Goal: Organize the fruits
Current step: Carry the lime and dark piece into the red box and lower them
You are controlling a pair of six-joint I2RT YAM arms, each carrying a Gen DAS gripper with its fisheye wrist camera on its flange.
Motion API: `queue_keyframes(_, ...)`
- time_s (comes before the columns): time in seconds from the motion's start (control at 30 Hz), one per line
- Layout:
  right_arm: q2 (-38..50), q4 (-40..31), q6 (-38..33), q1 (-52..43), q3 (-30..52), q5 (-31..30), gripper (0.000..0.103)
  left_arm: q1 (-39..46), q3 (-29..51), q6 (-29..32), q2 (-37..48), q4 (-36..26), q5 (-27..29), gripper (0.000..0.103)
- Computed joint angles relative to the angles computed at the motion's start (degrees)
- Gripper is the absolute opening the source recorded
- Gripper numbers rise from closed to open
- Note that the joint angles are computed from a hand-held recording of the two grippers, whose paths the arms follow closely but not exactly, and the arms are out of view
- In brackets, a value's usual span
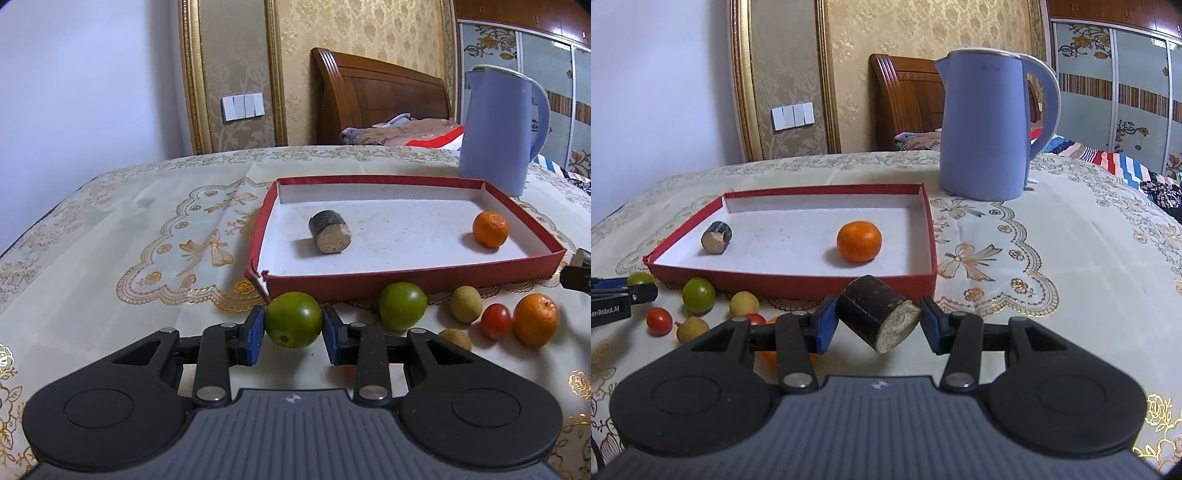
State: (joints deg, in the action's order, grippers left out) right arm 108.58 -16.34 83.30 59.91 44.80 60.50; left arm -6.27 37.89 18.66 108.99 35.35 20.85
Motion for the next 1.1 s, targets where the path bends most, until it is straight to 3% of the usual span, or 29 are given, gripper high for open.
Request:
queue_keyframes(0.17,-2.04,0.75,-5.06,-1.88,0.78,1.71,0.045,0.02,2.24,-1.8,-2.4,-4.32,2.69,0.033)
queue_keyframes(0.33,-3.17,5.99,-11.7,-4.93,0.38,1.56,0.045,-2.38,4.67,-4.01,-2.21,-4.65,0.58,0.033)
queue_keyframes(0.53,-2.05,12.81,-17.84,-8.74,0.04,-1.7,0.045,-5.12,8.93,-5.85,0.43,-7.07,-1.44,0.033)
queue_keyframes(1.1,5.77,17.6,-27.05,-18.2,5.93,-12.22,0.045,-9.76,18.54,-5.9,8.84,-13.84,-7.6,0.033)
